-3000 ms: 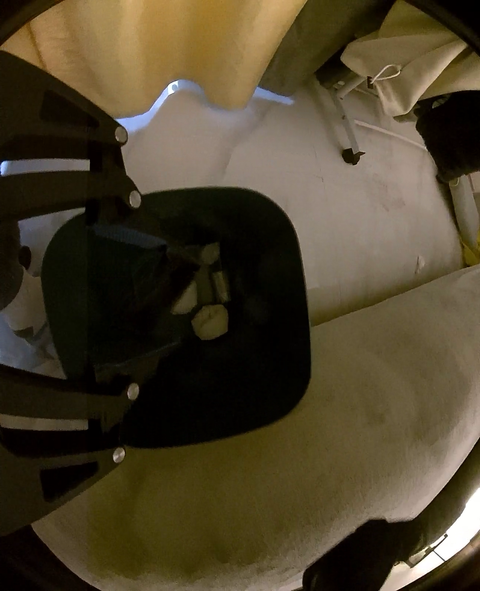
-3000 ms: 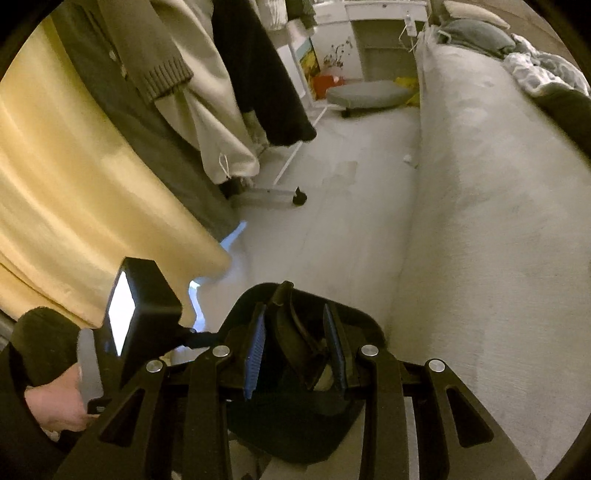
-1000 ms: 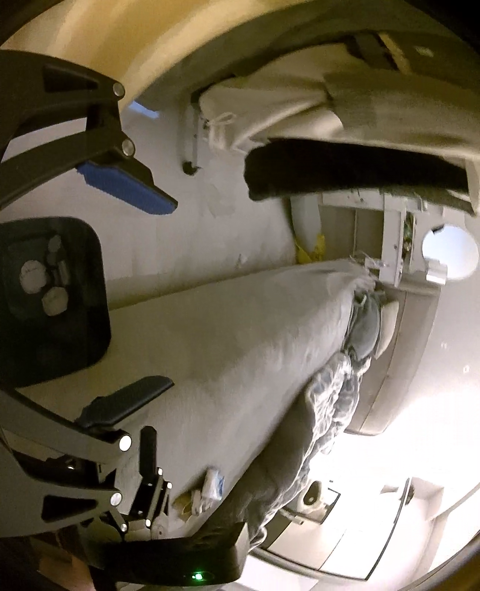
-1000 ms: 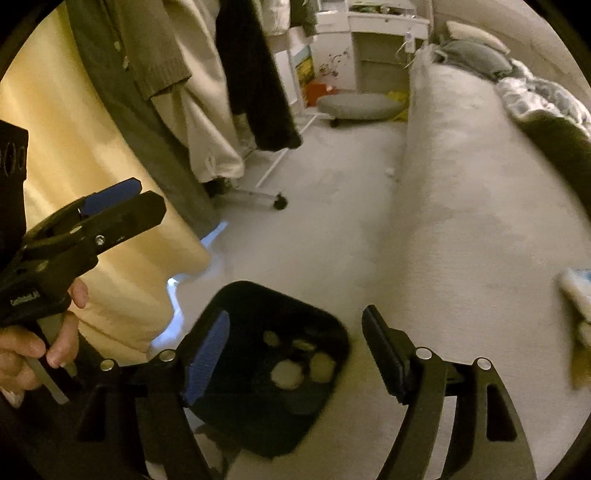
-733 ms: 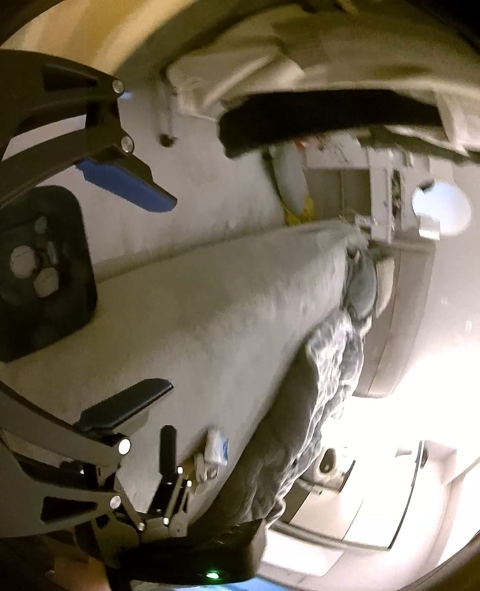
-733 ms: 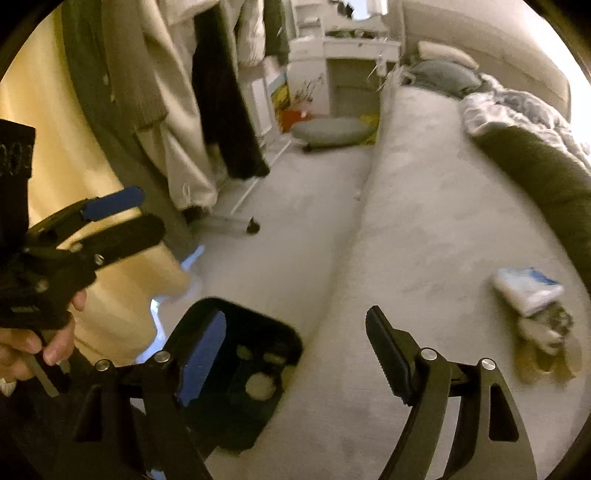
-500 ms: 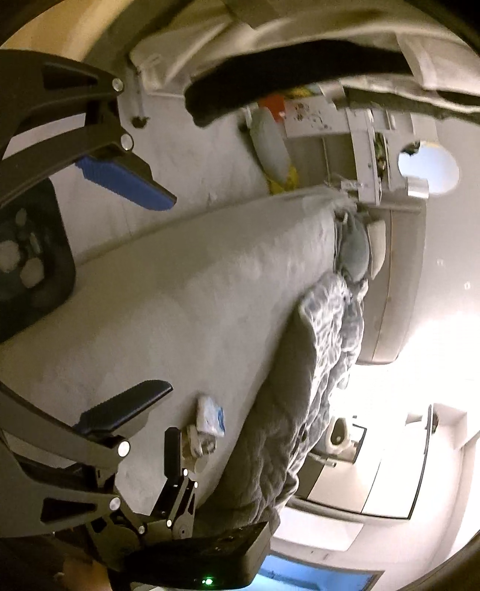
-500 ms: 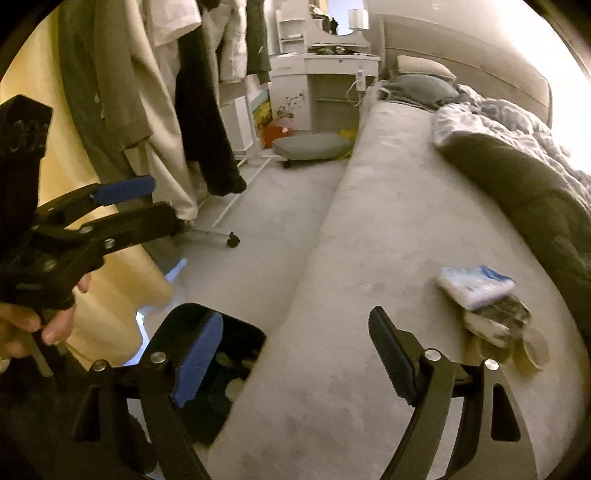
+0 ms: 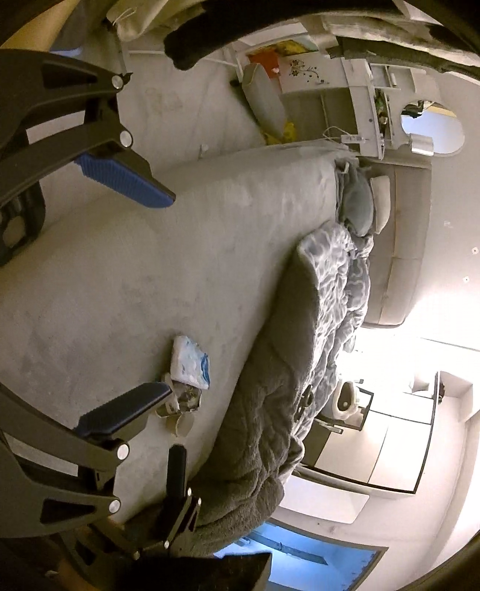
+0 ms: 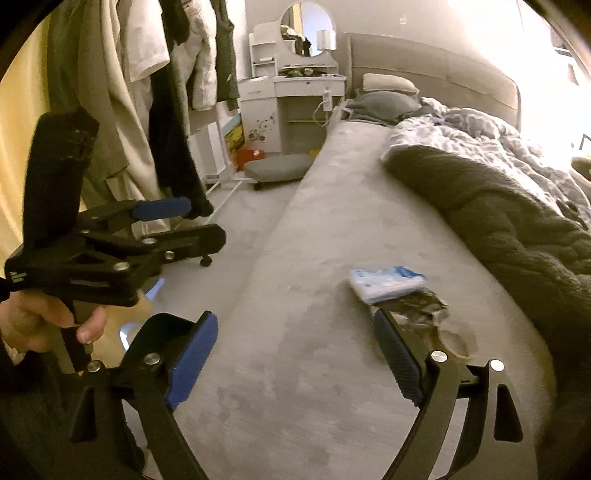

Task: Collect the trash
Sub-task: 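Move both tools back toward the tissue pack and wrapper on the bed, then grasp the blue-white tissue pack with the left tool while the right tool grasps the black Face wrapper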

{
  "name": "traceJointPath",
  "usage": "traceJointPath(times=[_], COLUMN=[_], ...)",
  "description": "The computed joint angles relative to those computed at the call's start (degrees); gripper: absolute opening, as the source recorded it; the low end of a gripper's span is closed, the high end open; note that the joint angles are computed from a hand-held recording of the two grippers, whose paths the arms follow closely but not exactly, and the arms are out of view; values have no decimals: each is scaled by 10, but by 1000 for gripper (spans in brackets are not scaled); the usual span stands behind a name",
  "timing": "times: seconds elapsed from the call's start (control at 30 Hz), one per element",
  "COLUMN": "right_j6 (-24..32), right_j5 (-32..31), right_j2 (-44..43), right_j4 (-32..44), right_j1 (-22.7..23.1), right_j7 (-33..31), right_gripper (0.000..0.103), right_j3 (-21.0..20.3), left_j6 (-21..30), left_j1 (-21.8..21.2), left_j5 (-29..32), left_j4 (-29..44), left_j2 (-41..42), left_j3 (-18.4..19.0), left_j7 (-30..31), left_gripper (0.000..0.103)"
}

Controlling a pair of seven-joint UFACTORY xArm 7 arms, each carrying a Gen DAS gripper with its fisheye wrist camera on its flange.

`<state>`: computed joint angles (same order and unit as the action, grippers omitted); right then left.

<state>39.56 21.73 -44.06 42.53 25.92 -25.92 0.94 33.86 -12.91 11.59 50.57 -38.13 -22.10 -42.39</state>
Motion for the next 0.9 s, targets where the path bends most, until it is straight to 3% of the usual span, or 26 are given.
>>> traceJointPath(times=[0.2, 0.3, 0.63, 0.9], right_j6=[5, 6, 26, 39], right_j5=[-2, -2, 3, 10], right_j2=[-9, -9, 7, 53], right_j4=[-4, -4, 16, 50], right_j1=[-10, -15, -33, -58], right_j7=[-15, -25, -77, -129], right_gripper=[89, 95, 98, 99], right_j3=[-23, -29, -55, -77], left_j6=[-14, -23, -56, -83], left_j1=[3, -3, -40, -75], left_j5=[14, 19, 13, -11], left_j4=[44, 60, 100, 125], left_j2=[62, 90, 171, 225], left_j3=[-16, -16, 11, 39], left_j7=[-8, -11, -20, 10], left_gripper=[97, 98, 98, 99])
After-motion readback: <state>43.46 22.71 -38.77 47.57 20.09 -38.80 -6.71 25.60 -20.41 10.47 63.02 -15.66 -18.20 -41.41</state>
